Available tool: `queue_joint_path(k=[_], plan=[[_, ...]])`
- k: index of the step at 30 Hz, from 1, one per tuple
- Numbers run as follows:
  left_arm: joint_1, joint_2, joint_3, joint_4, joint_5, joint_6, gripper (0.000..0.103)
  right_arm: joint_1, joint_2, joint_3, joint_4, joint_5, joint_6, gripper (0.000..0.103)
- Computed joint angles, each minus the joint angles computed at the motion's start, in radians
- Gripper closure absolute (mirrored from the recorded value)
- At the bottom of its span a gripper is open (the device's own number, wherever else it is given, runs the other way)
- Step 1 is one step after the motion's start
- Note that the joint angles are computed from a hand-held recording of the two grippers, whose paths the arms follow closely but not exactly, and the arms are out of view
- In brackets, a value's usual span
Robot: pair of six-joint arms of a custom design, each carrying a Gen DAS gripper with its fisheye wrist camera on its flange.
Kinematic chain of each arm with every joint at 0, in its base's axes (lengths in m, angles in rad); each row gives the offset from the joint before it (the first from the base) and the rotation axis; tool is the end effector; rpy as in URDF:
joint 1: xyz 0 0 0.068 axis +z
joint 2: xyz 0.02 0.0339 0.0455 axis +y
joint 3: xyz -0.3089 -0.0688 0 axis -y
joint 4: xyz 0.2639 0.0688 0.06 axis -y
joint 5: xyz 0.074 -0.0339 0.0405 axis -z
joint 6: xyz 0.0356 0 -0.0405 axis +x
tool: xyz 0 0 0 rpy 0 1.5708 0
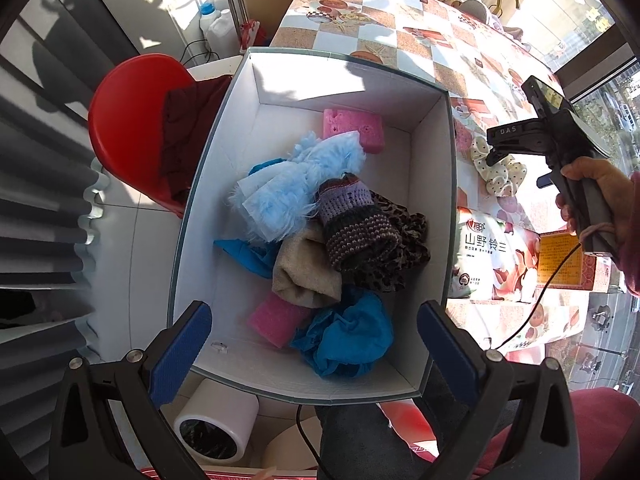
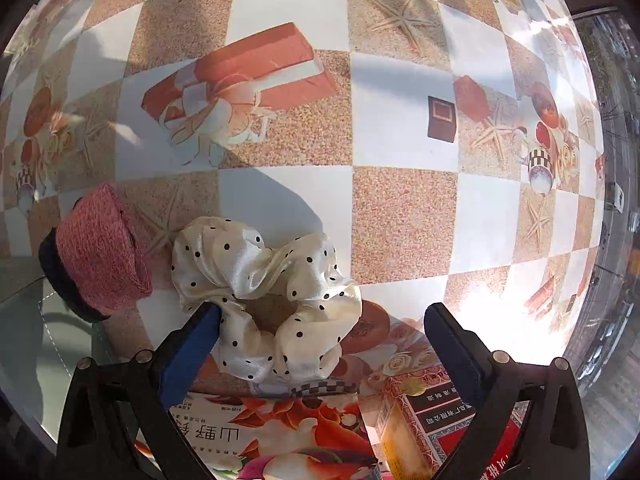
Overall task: Organize soft objects
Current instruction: 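Grasp the cream polka-dot scrunchie with right tool while left tool grasps the pink sock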
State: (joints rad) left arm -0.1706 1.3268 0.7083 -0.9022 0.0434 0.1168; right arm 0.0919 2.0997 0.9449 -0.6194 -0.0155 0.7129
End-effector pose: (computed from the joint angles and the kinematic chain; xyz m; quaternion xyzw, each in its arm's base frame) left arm 0.1975 -0.0356 0.1997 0.1437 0.9891 -0.0224 0.0244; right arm 0.3139 0.0295 0.0557 -0.3047 -0.9470 0.0327 0.0964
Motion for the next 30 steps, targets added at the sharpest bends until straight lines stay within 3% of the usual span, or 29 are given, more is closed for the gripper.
queue_joint_path(k=[2,4,11,12,14,15,17,21,27,30], plan=[[0.0,0.007,0.0,0.005,0.007,0.001,0.0,-0.083,-0.108,-0.072,0.064,-0.019,0.075,0.001],[-0.005,0.021,0.005,0.01,0.011,-0.001,0.0,-0.112,-0.183,-0.12,0.153,-0.127,0.071,0.001],[-0.041,0.036,0.046,-0.002,-0.015,-0.004,0.0,0.063,-0.071,-0.021,0.209,-0.275,-0.007,0.001],[-0.042,0.035,0.049,-0.005,-0.016,-0.005,0.0,0.067,-0.033,0.008,0.185,-0.272,-0.032,0.001],[-0.046,0.036,0.054,-0.007,-0.016,-0.004,0.0,0.064,0.008,0.06,0.097,-0.143,-0.056,0.001],[-0.049,0.037,0.055,-0.007,-0.016,-0.004,0.0,0.044,-0.005,0.064,0.073,-0.058,-0.037,0.001],[-0.059,0.042,0.057,-0.002,-0.007,-0.006,0.0,-0.044,-0.082,0.02,0.077,-0.029,0.018,0.001],[-0.096,0.083,0.076,0.022,0.04,-0.027,0.0,-0.219,-0.295,-0.078,0.066,-0.171,-0.009,0.001],[-0.205,0.157,0.155,0.046,0.138,-0.074,0.0,-0.395,-0.47,-0.124,-0.127,-0.552,-0.119,0.001],[-0.28,0.194,0.194,0.06,0.151,-0.091,0.0,-0.463,-0.519,-0.11,-0.291,-0.589,-0.232,0.001]])
